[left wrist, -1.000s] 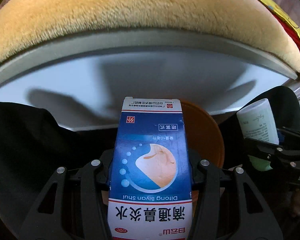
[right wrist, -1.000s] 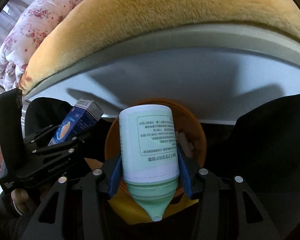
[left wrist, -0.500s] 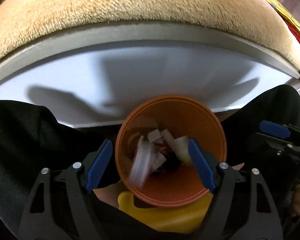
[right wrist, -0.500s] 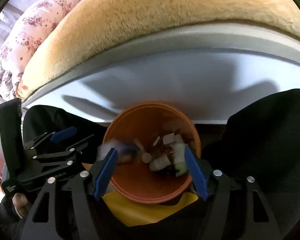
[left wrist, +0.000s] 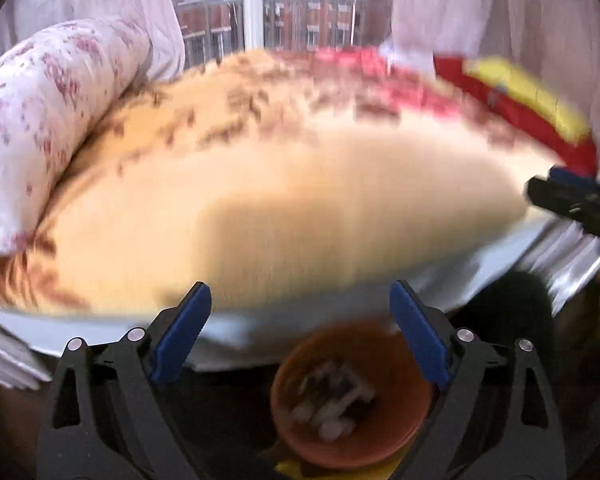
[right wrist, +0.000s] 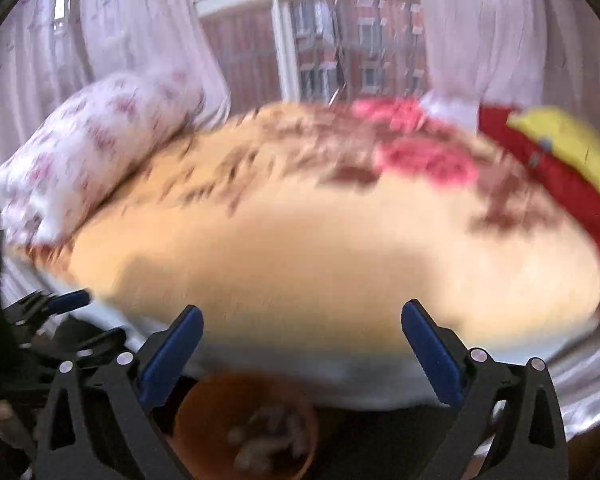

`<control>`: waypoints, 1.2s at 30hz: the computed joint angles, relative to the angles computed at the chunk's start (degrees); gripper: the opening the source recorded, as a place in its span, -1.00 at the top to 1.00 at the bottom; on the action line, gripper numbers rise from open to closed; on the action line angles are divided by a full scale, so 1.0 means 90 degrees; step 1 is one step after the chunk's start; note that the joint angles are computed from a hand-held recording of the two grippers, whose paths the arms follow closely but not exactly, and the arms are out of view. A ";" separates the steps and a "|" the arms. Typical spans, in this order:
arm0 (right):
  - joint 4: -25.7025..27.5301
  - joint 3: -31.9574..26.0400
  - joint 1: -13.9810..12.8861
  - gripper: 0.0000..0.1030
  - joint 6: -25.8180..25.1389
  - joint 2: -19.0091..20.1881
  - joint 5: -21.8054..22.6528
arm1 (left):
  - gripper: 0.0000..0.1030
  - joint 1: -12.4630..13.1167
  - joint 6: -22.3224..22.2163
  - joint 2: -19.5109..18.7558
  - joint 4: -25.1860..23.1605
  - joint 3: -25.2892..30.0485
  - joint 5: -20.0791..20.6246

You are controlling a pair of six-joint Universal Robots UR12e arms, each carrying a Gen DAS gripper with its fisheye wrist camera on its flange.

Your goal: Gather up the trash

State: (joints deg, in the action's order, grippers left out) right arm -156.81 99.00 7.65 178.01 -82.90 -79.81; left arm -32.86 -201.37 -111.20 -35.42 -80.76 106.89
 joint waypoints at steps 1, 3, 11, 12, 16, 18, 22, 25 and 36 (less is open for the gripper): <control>-0.0169 -0.0200 0.0009 -0.90 0.0035 0.0140 -0.0113 | -0.78 0.0044 -0.0069 -0.0025 0.0116 0.0081 -0.0012; -0.0336 -0.0541 0.0040 -0.90 0.0176 0.0373 -0.0380 | -0.78 0.0154 -0.0205 -0.0169 0.0273 0.0411 -0.0011; -0.0388 -0.1774 0.0189 -0.90 0.0762 0.1368 -0.1015 | -0.78 0.0311 -0.0129 -0.0981 0.0205 0.1688 0.0601; -0.0396 -0.1787 0.0211 -0.90 0.0761 0.1398 -0.1109 | -0.78 0.0350 -0.0081 -0.1099 0.0161 0.1846 0.0610; -0.0359 -0.2184 0.0300 -0.90 0.0852 0.1777 -0.1404 | -0.78 0.0463 0.0137 -0.1493 -0.0053 0.2387 0.0620; -0.0229 -0.2440 0.0334 -0.90 0.0861 0.1994 -0.1527 | -0.78 0.0511 0.0243 -0.1673 -0.0176 0.2650 0.0633; -0.0013 -0.2723 0.0374 -0.90 0.1007 0.2252 -0.1626 | -0.78 0.0602 0.0224 -0.1950 -0.0303 0.3030 0.0505; 0.0058 -0.2754 0.0368 -0.90 0.1171 0.2333 -0.1540 | -0.78 0.0664 -0.0012 -0.2066 -0.0395 0.3164 0.0347; 0.0278 -0.2831 0.0369 -0.90 0.1245 0.2444 -0.1539 | -0.78 0.0688 -0.0121 -0.2234 -0.0593 0.3243 0.0211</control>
State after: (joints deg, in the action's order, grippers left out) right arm -154.31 73.52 10.97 189.21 -60.91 -93.66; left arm -26.66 -202.47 -131.30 -40.75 -51.57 108.79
